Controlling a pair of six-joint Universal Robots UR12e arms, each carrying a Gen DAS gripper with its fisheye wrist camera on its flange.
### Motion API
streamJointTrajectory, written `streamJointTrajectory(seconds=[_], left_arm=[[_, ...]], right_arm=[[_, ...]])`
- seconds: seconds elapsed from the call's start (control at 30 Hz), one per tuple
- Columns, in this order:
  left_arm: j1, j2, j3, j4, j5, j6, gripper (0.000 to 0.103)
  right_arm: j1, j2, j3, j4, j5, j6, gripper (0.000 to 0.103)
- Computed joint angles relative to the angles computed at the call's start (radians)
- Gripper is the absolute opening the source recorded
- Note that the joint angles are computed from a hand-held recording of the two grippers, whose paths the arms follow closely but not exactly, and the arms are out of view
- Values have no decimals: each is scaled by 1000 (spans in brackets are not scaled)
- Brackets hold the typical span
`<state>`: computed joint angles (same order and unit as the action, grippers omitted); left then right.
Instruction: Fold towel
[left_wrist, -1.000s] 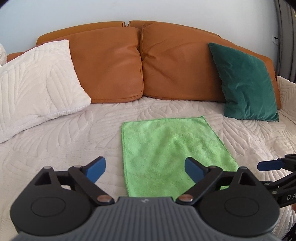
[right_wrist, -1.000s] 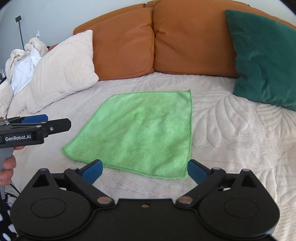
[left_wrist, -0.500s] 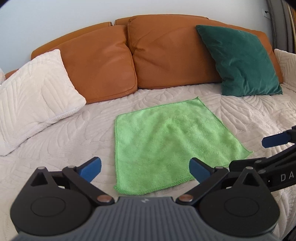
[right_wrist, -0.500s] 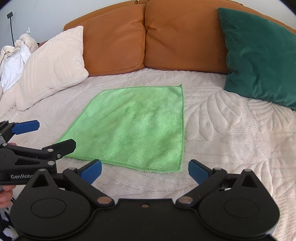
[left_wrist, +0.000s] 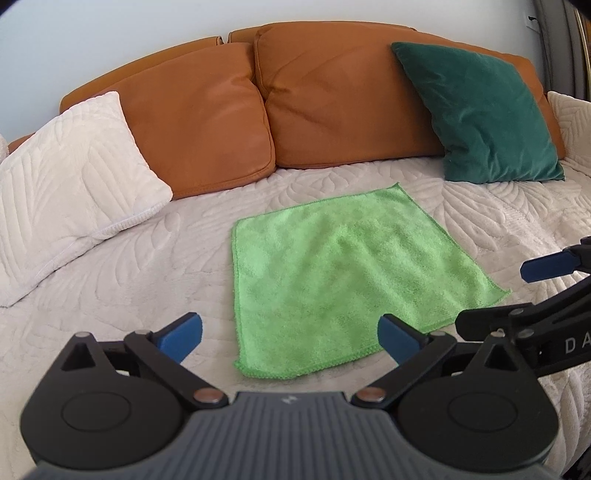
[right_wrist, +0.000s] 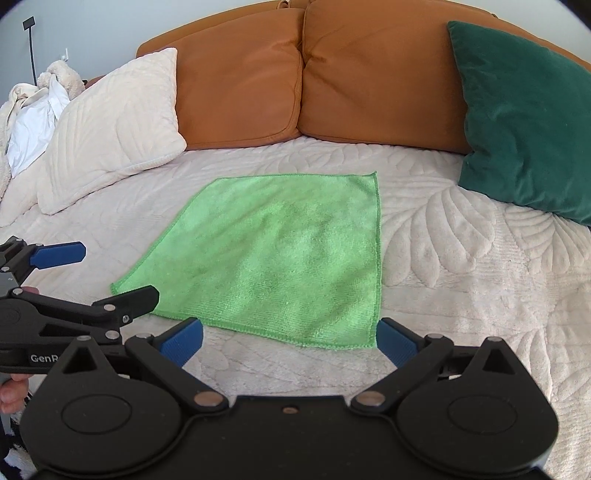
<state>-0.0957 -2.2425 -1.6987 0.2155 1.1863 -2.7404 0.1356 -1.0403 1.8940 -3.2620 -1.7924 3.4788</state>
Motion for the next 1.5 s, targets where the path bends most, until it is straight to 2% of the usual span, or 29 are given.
streamJointTrajectory(seconds=[0.2,0.43,1.3,1.4,1.43,1.5], left_arm=[[-3,1,-2,0,-6,8,103],[-1,17,-13,-84,-34,12,103],[5,13,-12,-58,-41,8,103],[16,13,-14,-51,-71,15,103],[25,13,-16,-49,-103,15,102],[46,11,-19,-34,-177,4,102]], right_arm=[[-4,-6,8,-1,3,-1,102],[-10,-13,24,-8,10,-14,102],[-21,-12,34,-22,22,-34,102],[-30,-13,48,-66,65,-48,102],[-35,-13,56,-95,94,-51,101],[-36,-8,68,-161,98,-79,98]])
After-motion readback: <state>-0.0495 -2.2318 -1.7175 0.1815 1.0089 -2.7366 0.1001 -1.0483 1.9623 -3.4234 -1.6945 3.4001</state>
